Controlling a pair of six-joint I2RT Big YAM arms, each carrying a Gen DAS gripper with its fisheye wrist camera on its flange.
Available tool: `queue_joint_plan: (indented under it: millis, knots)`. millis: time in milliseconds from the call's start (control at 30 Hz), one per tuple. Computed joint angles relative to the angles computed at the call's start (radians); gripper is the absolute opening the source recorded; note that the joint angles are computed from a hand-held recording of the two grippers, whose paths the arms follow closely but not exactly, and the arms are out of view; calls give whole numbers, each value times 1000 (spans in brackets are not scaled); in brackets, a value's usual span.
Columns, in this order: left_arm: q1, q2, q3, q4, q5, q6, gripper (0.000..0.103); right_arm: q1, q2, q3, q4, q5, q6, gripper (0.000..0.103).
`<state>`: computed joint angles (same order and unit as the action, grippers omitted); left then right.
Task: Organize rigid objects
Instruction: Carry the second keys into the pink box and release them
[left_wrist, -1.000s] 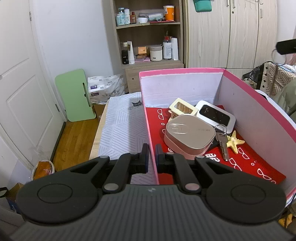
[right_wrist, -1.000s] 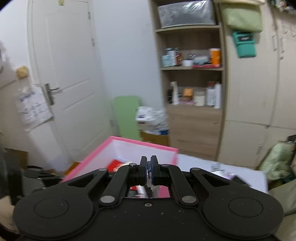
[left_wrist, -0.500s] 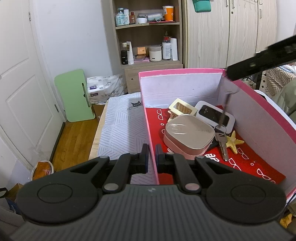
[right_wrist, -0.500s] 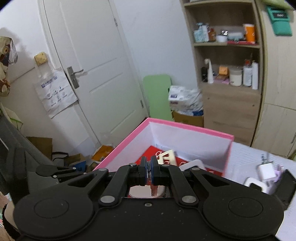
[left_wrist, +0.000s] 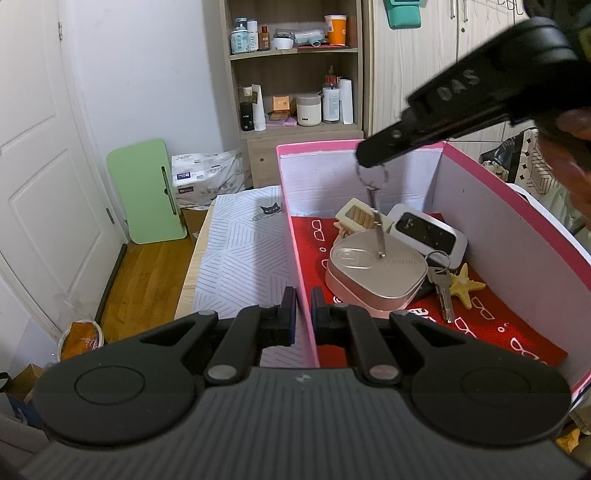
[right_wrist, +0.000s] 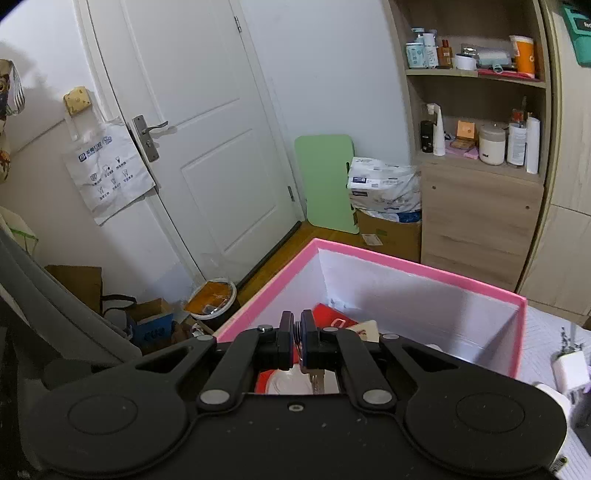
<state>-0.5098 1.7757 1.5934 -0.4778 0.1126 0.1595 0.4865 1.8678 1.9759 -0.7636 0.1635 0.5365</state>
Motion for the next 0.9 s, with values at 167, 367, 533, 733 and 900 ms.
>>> queue_joint_plan:
  millis: [167,367,533,733,900]
  knots:
    - [0,2,3,-1,0,-1,7,-2,43,61,-4,-16,10,6]
    - [-1,2,3,-1,-1,0,7,1,77,112,-15,-20,15,6]
    - [0,2,3,0,1,-2,7,2,108,153,-46,35,19,12]
    - [1,4,4,-1,4,0,7,-3,27,44,0,26,44,17]
    - [1,4,3,0,3,3,7,14,-114,-140,51,92,51,27]
